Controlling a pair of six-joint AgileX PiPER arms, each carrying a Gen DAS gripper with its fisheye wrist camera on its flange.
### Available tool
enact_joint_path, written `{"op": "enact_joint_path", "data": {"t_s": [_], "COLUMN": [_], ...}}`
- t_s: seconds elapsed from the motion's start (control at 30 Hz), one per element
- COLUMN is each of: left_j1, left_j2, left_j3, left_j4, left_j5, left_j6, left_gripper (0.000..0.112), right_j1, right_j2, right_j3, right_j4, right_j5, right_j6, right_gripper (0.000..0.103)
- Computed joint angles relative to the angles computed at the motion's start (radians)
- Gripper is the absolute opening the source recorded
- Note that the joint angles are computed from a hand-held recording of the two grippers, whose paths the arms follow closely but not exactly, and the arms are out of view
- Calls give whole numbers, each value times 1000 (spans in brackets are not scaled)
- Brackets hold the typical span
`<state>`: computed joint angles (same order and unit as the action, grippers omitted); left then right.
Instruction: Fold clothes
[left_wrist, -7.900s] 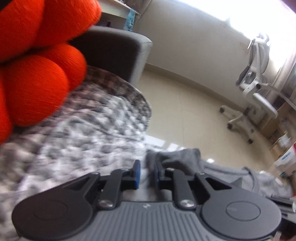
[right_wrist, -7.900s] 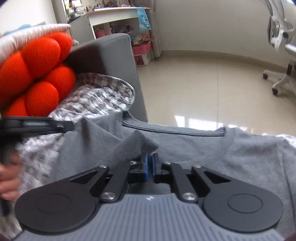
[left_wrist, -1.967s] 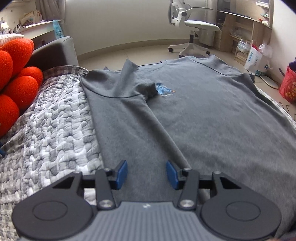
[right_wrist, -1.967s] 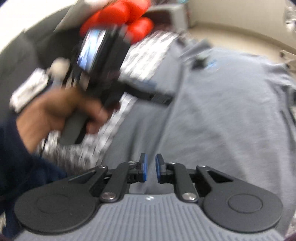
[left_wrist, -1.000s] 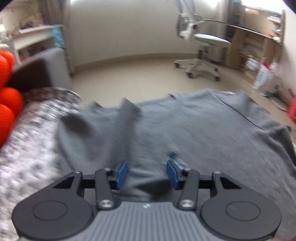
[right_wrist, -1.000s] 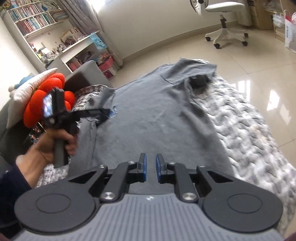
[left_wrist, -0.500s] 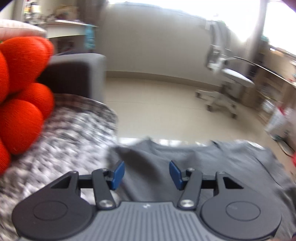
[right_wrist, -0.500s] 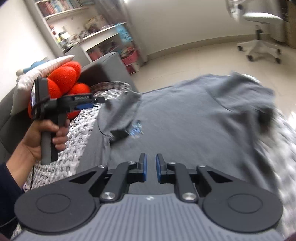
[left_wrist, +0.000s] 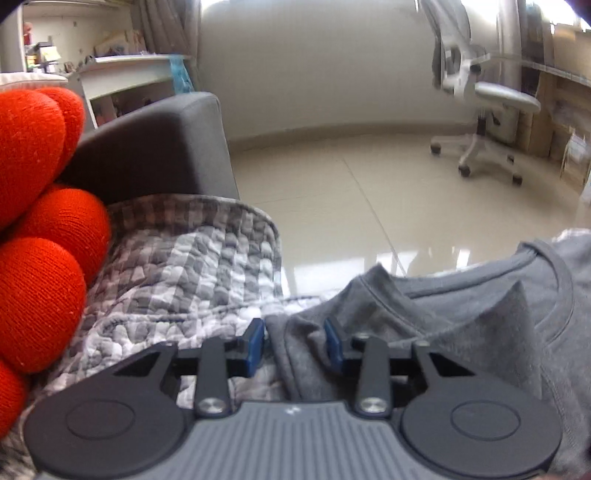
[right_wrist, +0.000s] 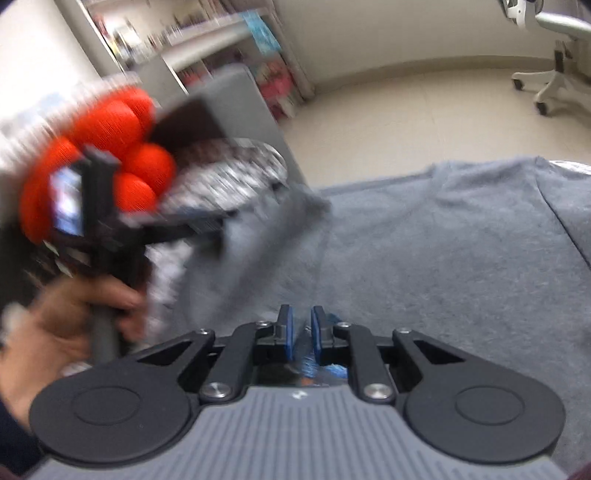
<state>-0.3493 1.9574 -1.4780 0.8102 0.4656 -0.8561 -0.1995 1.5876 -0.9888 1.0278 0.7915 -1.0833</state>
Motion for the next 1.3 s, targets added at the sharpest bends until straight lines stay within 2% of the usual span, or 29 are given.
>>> {"op": "enact_joint_path", "data": {"t_s": [0.03, 0.07, 0.17, 0.23, 0.37, 0.43, 0.5, 0.63, 0.67, 0.73, 0.77, 0.83, 0.87, 0.9, 0.93, 1.0, 1.03, 1.07, 1.13, 1.3], "left_j1": [0, -1, 2, 8, -4, -20, -26, -13, -12, -31, -43, -68, -80, -92, -104, -127, -136, -147, -162, -195], "left_j2": [-2, -5, -12, -14, 4, 8, -3, -76, -96, -123, -132, -141, -136, -131, -125, -82, -71, -62, -64, -178], "left_j3": [4, 10, 24, 27, 10, 4, 8, 64, 77, 92, 102, 121, 129, 136, 143, 126, 118, 107, 75, 151], "left_j4": [11, 26, 65, 69, 88, 117, 131, 166, 178, 201, 217, 235, 233, 230, 226, 249, 270, 285, 264, 278], "left_j5": [-4, -9, -24, -37, -13, 14, 27, -9, -12, 30, 51, 85, 94, 104, 114, 173, 191, 213, 254, 230], "left_j6": [-9, -21, -69, -98, -117, -125, -132, -210, -232, -248, -256, -250, -231, -212, -192, -189, -202, -208, -183, -230], "left_gripper": [18, 14, 11, 11, 11, 13, 18, 23, 24, 25, 25, 26, 26, 26, 26, 28, 28, 28, 29, 30], "right_j1": [-4, -11, -56, -98, -46, -65, -106, -198, -197, -169, -147, -82, -59, -57, -69, -85, -84, -86, -116, -177], "right_j2": [-13, -31, -117, -153, -175, -137, -150, -202, -204, -191, -178, -153, -145, -146, -154, -168, -172, -180, -218, -304], "right_j3": [19, 40, 116, 135, 161, 144, 153, 170, 170, 167, 165, 165, 171, 174, 175, 172, 166, 164, 179, 198], "right_j4": [22, 44, 126, 129, 30, 14, 65, 205, 221, 213, 187, 104, 67, 44, 32, 1, -25, -39, -14, -12], "right_j5": [0, 0, -6, 20, -110, -54, -11, 113, 136, 163, 156, 64, 10, -10, -5, -1, -6, 0, 50, 133], "right_j6": [-36, -76, -190, -189, -144, -111, -151, -276, -294, -303, -293, -227, -187, -163, -152, -121, -94, -78, -115, -147], "right_gripper": [12, 3, 3, 3, 0, 1, 6, 11, 11, 11, 11, 11, 4, 1, 0, 8, 7, 11, 13, 13]}}
